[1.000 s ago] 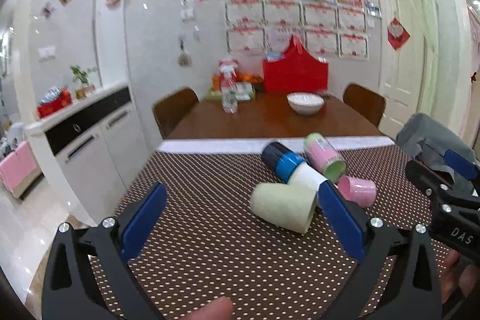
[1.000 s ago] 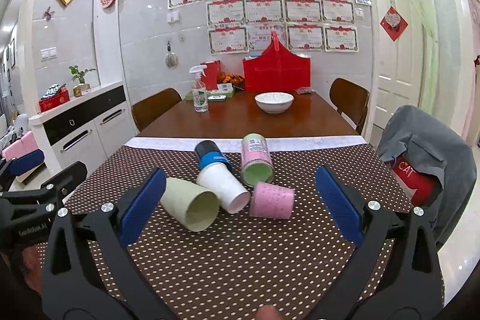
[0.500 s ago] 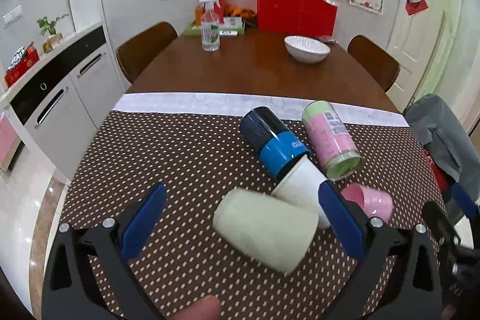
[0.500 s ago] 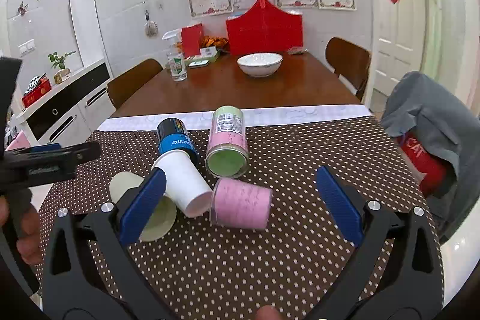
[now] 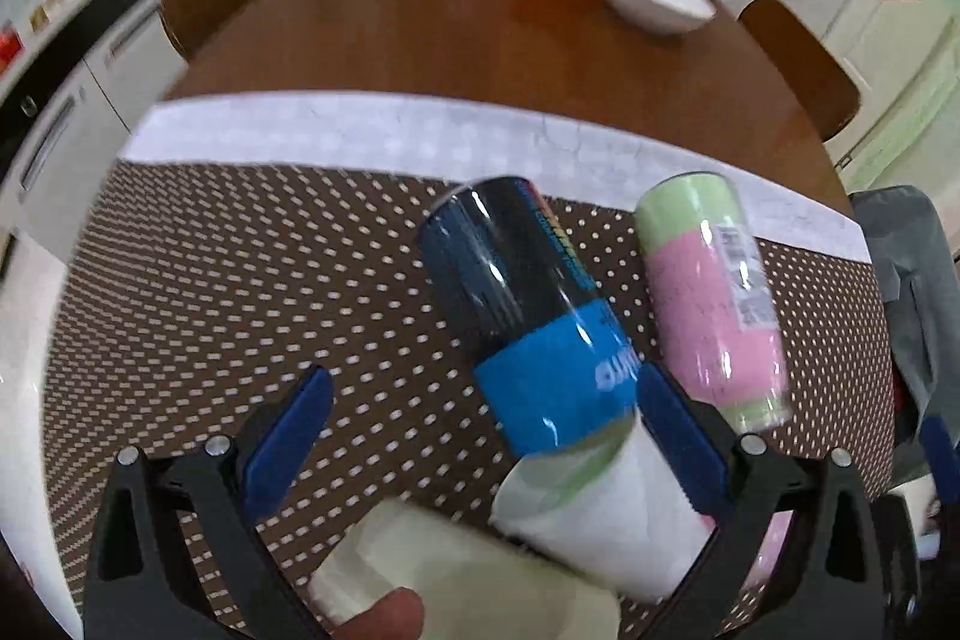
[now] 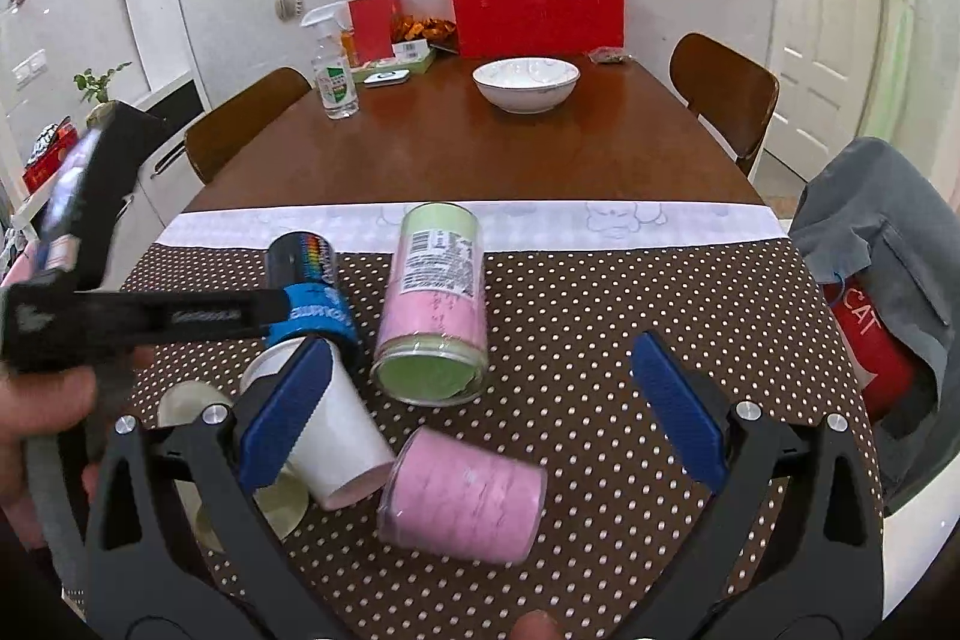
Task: Flip cup upside down
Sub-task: 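Reach the left gripper to the black-and-blue can and close on it, then lift the black-and-blue can off the cloth with the left gripper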
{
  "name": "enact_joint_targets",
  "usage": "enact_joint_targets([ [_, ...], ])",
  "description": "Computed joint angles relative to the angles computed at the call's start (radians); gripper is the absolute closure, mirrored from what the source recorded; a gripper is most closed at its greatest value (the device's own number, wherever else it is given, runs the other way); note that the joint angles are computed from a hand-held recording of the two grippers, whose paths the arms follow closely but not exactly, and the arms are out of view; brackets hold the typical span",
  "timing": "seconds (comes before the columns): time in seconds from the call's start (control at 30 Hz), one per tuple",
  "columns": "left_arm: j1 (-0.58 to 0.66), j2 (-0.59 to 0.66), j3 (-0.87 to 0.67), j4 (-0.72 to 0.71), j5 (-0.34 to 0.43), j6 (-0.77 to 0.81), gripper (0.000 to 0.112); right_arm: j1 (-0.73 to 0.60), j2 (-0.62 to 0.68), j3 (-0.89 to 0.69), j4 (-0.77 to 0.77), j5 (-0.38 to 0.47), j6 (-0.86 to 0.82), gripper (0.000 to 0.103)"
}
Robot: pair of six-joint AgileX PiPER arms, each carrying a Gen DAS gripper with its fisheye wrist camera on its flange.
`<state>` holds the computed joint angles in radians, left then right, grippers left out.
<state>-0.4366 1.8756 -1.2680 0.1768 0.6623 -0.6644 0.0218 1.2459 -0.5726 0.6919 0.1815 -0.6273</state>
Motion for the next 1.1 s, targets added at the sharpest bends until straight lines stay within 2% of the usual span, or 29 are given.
enact_joint_targets([
  [0.13,0.048,0.095,-0.090,-0.152,0.024,0.141,0.013,-0.019,0.045,-0.020,0.104,-0.001,-0.112,0.006],
  [0.23,0.052,0.136,-0.141,-0.172,0.055,0.177,0.016,-0.036,0.068,-0.023,0.196,0.003,-0.201,0.006],
  [0.27,0.056,0.156,-0.160,-0.202,0.066,0.217,0.023,-0.040,0.072,-0.023,0.217,0.005,-0.224,0.006],
  [0.3,0.065,0.188,-0.202,-0.236,0.099,0.257,0.036,-0.041,0.074,-0.024,0.215,0.005,-0.221,0.006],
  [0.37,0.068,0.245,-0.261,-0.250,0.147,0.280,0.043,-0.041,0.075,-0.026,0.200,0.008,-0.203,0.006],
  [0.5,0.061,0.272,-0.324,-0.199,0.184,0.276,0.044,-0.049,0.059,-0.019,0.183,0.014,-0.188,0.006],
  [0.73,0.091,0.284,-0.409,-0.193,0.247,0.349,0.045,-0.057,0.032,-0.003,0.174,0.021,-0.168,0.006],
  [0.9,0.107,0.192,-0.300,-0.203,0.190,0.381,0.046,-0.056,0.000,0.011,0.129,0.026,-0.110,0.006],
  [1.0,0.114,0.160,-0.268,-0.211,0.193,0.398,0.046,-0.045,-0.024,0.018,0.069,0.028,-0.040,0.006],
  [1.1,0.107,0.173,-0.283,-0.193,0.235,0.410,0.046,-0.043,-0.046,0.027,0.046,0.033,-0.019,0.006],
])
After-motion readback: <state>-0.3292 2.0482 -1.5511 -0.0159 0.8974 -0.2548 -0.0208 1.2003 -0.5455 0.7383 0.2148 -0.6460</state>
